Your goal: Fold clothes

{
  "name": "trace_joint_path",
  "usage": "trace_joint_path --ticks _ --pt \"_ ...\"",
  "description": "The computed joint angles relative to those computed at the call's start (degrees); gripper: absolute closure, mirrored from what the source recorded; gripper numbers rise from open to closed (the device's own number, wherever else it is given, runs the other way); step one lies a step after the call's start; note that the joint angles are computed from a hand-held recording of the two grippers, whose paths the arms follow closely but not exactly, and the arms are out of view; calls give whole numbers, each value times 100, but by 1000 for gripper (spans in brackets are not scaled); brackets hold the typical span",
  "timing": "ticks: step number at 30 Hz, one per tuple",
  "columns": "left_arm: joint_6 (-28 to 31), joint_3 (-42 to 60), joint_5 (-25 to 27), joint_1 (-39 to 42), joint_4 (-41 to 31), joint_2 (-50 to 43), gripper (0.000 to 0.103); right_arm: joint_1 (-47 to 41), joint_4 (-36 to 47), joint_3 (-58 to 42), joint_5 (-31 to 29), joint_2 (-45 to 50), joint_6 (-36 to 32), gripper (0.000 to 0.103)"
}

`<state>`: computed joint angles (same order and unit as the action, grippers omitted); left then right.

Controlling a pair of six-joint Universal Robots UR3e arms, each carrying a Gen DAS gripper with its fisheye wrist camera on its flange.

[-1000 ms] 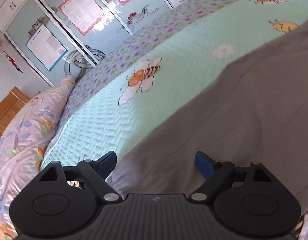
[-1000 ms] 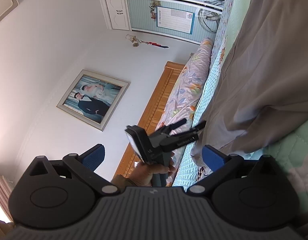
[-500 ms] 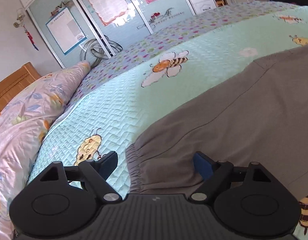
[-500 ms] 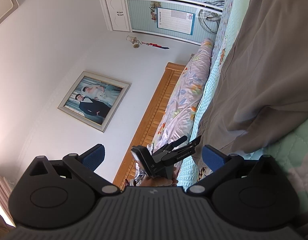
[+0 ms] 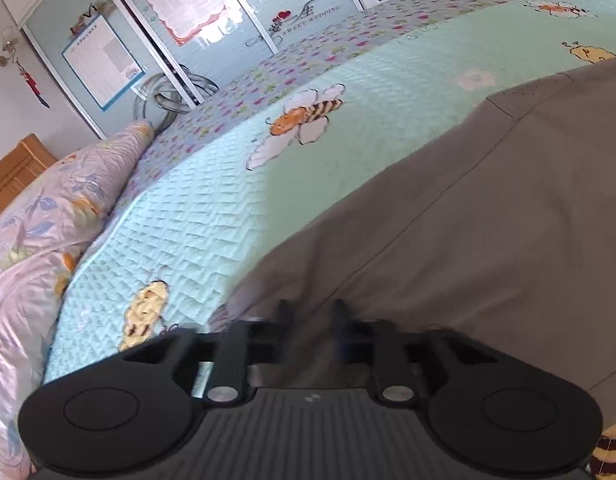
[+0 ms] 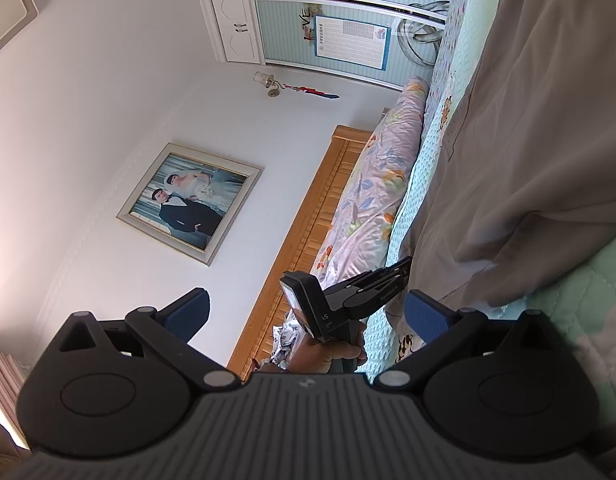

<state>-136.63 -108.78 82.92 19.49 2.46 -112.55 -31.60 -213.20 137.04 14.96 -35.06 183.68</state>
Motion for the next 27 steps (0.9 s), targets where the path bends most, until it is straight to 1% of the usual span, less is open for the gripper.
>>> trace_joint_path --ticks 1,2,4,7,10,12,16,19,20,21,22,23,24,25,26,27 --pt "-46 -117 -90 90 99 103 24 -2 4 -10 5 5 7 0" --pt "-117 -246 -194 205 166 221 1 -2 14 -20 9 15 3 0" --pt "-230 -371 -291 412 48 428 1 -25 -33 -93 16 39 103 0" --pt "-580 -295 -365 641 -369 490 1 -37 -98 -237 27 186 163 0" --pt "-946 -212 -818 844 -631 452 9 -42 -124 -263 18 188 194 0" --pt "-1087 -38 -1029 877 -951 365 18 -40 -113 -277 14 178 196 0" --pt "-1409 97 -1132 889 -901 202 22 -43 -67 -322 36 204 173 0" --pt "-1452 148 -1033 838 -833 142 29 -49 -88 -350 41 225 201 0" --pt "-1436 138 -981 809 -783 143 35 -54 -117 -360 42 241 221 0" --pt "-1418 126 -930 780 -734 144 47 -63 -159 -372 44 260 254 0" --pt "-1358 97 -923 765 -682 164 54 -64 -169 -364 43 255 257 0" --pt "-1295 101 -926 752 -716 181 65 -66 -178 -353 42 247 258 0" --pt "-1233 116 -830 691 -711 173 70 -72 -209 -358 42 253 284 0" --pt "-1153 131 -769 643 -719 170 72 -79 -243 -365 42 262 313 0" --pt "-1118 163 -710 596 -747 160 79 -86 -286 -359 43 268 340 0" --pt "-1125 186 -601 537 -703 138 79 -94 -334 -352 45 276 370 0"
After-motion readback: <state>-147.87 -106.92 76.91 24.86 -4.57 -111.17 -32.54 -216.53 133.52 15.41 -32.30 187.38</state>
